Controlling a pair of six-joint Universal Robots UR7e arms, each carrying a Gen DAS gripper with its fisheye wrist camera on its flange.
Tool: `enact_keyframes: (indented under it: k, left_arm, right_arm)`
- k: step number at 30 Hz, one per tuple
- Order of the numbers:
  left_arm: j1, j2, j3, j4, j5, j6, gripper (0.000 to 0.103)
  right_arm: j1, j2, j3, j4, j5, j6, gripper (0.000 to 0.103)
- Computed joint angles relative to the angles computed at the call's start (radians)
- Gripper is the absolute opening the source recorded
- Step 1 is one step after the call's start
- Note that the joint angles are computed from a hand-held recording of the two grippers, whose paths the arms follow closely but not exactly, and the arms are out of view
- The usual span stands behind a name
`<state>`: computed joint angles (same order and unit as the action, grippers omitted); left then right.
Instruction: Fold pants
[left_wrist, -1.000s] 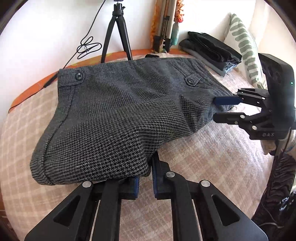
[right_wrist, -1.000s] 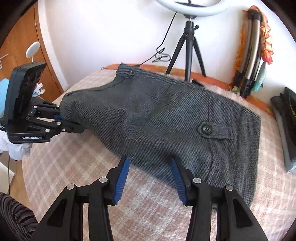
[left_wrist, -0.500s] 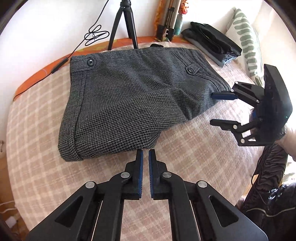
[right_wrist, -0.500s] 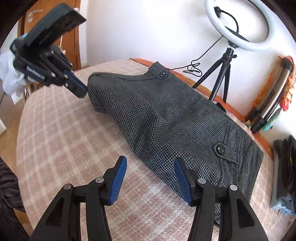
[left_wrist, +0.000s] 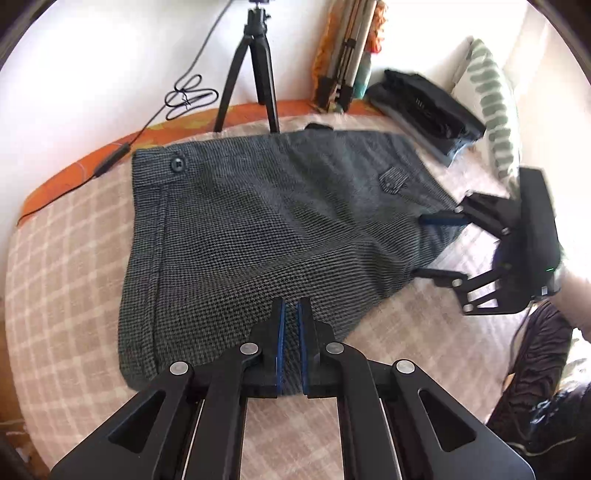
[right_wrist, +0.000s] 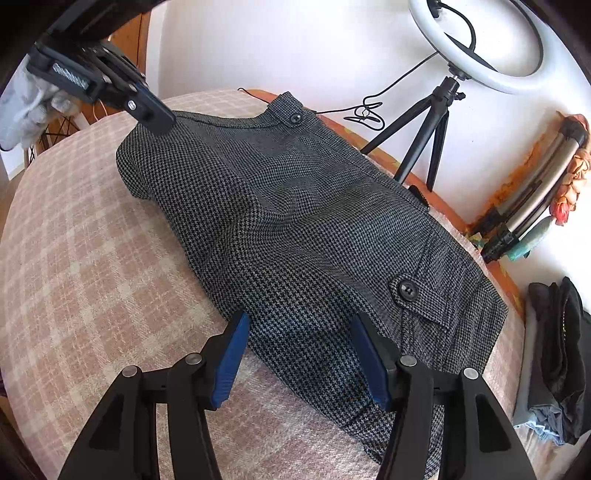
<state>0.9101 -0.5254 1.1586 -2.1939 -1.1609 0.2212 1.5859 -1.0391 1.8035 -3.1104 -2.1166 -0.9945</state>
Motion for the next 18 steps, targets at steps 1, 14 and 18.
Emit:
enact_keyframes:
  k: [1,14,18]
  left_arm:
    - [0.003,0.031,-0.031,0.020,0.026,0.007,0.006]
    - [0.050,0.225,-0.318,0.099,0.018,-0.021,0.006]
    - [0.028,0.187,-0.253,0.036,0.085,0.023,0.006]
  right_arm:
    - [-0.004,-0.013,0.010,0.009,0.008,0.009,0.061]
    - [0.024,0.037,0.018,-0.009,0.066,-0.155,0.062]
    - [0.033,0.098,-0.025,-0.044,0.018,-0.234,0.058]
